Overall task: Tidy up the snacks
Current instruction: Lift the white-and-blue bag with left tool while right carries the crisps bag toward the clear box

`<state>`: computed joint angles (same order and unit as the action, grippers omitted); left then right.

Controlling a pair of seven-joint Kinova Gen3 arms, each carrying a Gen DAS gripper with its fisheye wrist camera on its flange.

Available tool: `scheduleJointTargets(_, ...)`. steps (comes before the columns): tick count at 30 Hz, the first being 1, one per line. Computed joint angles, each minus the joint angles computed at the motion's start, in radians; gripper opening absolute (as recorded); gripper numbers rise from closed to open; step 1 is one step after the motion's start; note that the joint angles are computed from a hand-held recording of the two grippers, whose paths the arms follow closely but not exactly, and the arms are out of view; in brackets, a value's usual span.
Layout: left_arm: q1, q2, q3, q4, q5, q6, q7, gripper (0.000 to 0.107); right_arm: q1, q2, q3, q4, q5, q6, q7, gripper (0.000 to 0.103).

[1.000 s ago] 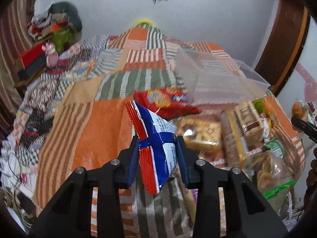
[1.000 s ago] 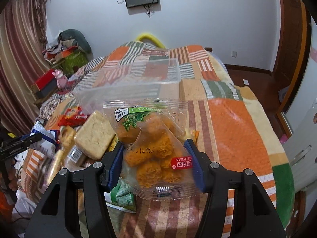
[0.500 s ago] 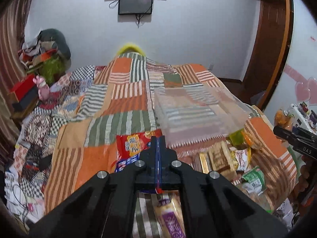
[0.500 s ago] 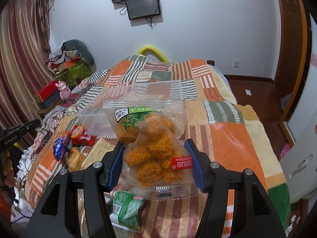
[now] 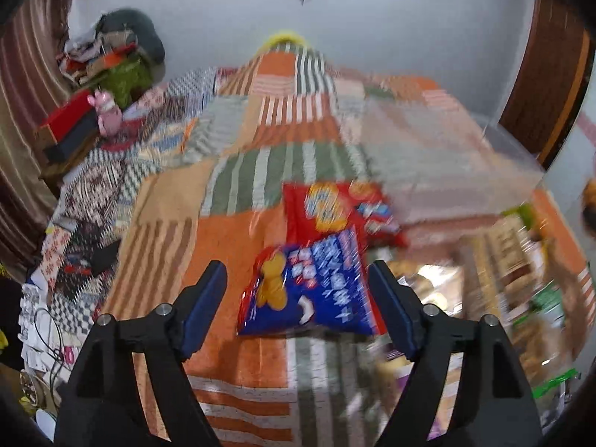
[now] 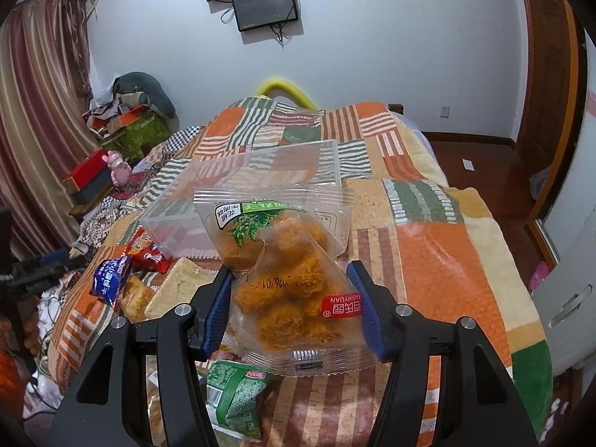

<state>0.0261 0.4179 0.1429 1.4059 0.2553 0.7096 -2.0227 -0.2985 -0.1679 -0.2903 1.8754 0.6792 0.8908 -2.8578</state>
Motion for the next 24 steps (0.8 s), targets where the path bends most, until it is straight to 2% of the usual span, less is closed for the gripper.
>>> scheduleJointTargets(4, 0.028, 0.076, -0.018, -0.055, -0.038, 0.056, 0.037, 0.08, -0.006, 0.017, -0.001, -0.016, -0.004, 0.021, 0.009, 0.056)
scheduleJointTargets(6, 0.046, 0.112, -0.027, -0.083, -0.06, 0.071, 0.062, 0.09, -0.014, 0.024, 0.0, -0.022, -0.001, 0.034, 0.014, 0.056)
scheduleJointTargets(8, 0.056, 0.122, -0.032, -0.073, -0.071, 0.042, 0.084, 0.096, -0.021, 0.031, 0.003, -0.03, 0.002, 0.046, 0.02, 0.056)
scheduleJointTargets(11, 0.044, 0.139, -0.016, -0.073, -0.062, 0.032, 0.087, 0.098, -0.027, 0.032, 0.013, -0.03, 0.003, 0.047, 0.025, 0.056)
scheduleJointTargets(13, 0.016, 0.172, 0.014, -0.109, -0.049, 0.078, 0.09, 0.098, -0.029, 0.034, 0.017, -0.031, 0.002, 0.046, 0.025, 0.056)
scheduleJointTargets(15, 0.021, 0.192, 0.0, -0.128, -0.034, 0.091, 0.1, 0.093, -0.03, 0.038, 0.021, -0.032, -0.001, 0.043, 0.027, 0.056)
scheduleJointTargets(17, 0.005, 0.184, 0.015, -0.104, -0.013, 0.053, 0.077, 0.081, -0.031, 0.039, 0.025, -0.029, -0.004, 0.038, 0.025, 0.056)
scheduleJointTargets(19, 0.006, 0.165, 0.018, -0.076, -0.01, 0.014, 0.062, 0.064, -0.033, 0.038, 0.025, -0.026, -0.005, 0.036, 0.024, 0.056)
scheduleJointTargets(22, -0.001, 0.14, 0.027, -0.047, -0.008, -0.024, 0.03, 0.052, -0.034, 0.04, 0.028, -0.025, -0.011, 0.036, 0.034, 0.056)
scheduleJointTargets(24, -0.02, 0.136, 0.041, -0.045, 0.013, -0.021, 0.008, 0.049, -0.033, 0.039, 0.03, -0.025, -0.013, 0.033, 0.035, 0.056)
